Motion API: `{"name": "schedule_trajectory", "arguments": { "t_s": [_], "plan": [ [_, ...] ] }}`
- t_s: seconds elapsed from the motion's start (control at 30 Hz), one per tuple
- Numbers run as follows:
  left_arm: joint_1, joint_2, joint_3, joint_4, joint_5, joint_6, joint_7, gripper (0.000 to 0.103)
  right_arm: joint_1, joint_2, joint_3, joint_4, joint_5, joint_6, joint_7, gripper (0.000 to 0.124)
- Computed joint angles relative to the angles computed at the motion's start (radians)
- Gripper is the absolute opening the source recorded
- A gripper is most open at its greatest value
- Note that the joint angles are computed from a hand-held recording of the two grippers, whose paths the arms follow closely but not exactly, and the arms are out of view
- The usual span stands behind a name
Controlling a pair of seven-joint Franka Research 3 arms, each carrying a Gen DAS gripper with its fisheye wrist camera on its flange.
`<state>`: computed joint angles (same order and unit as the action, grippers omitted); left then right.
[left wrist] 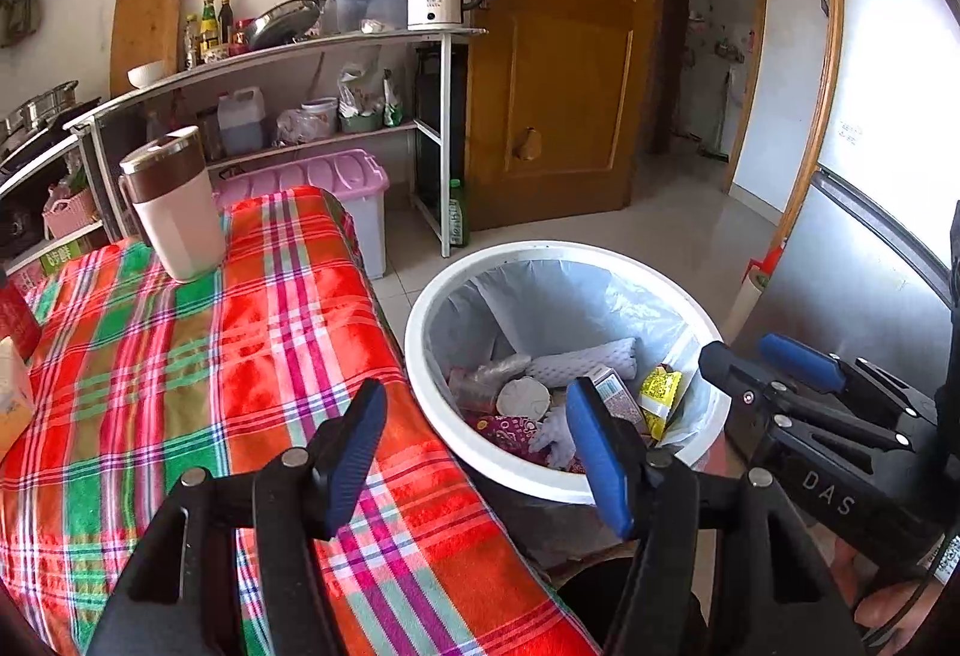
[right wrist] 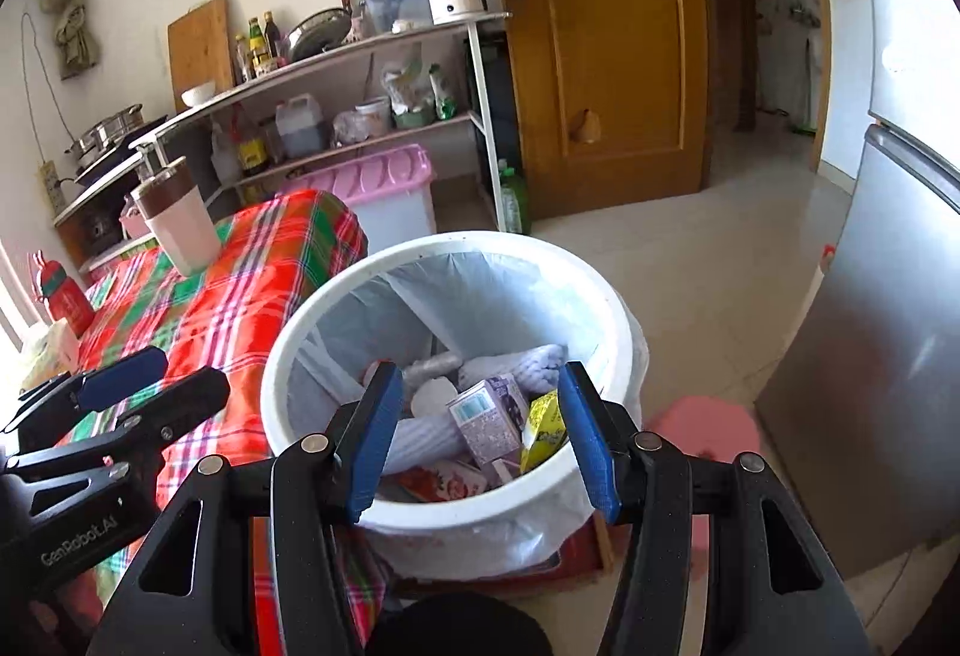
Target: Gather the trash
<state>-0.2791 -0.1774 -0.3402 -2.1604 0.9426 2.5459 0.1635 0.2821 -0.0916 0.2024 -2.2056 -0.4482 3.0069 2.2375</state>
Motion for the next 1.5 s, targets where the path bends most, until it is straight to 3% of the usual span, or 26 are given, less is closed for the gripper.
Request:
{"name": "schedule_trajectory", "arguments": {
  "t_s": [0.27, 0.43, 0.83, 1.5],
  "plan": [
    [-0.006, -0.086, -0.040, -0.068, 0.025, -0.055, -0.058, 0.067, -0.109, -0.111, 0.110, -0.083, -0.196, 0.005, 0.214, 0.055],
    [-0.006, -0.128, -0.038, -0.114, 0.011, -0.013, -0.090, 0.068, -0.116, -0.151, 0.133, -0.128, -0.135, 0.007, 0.193, 0.055],
    [0.007, -0.166, -0.073, -0.138, 0.022, -0.051, -0.117, 0.068, -0.178, -0.201, 0.217, -0.173, -0.031, 0.034, 0.125, 0.055],
    [0.007, -0.178, -0.079, -0.142, 0.014, -0.059, -0.111, 0.068, -0.206, -0.211, 0.254, -0.185, 0.049, 0.041, 0.056, 0.055]
  ]
}}
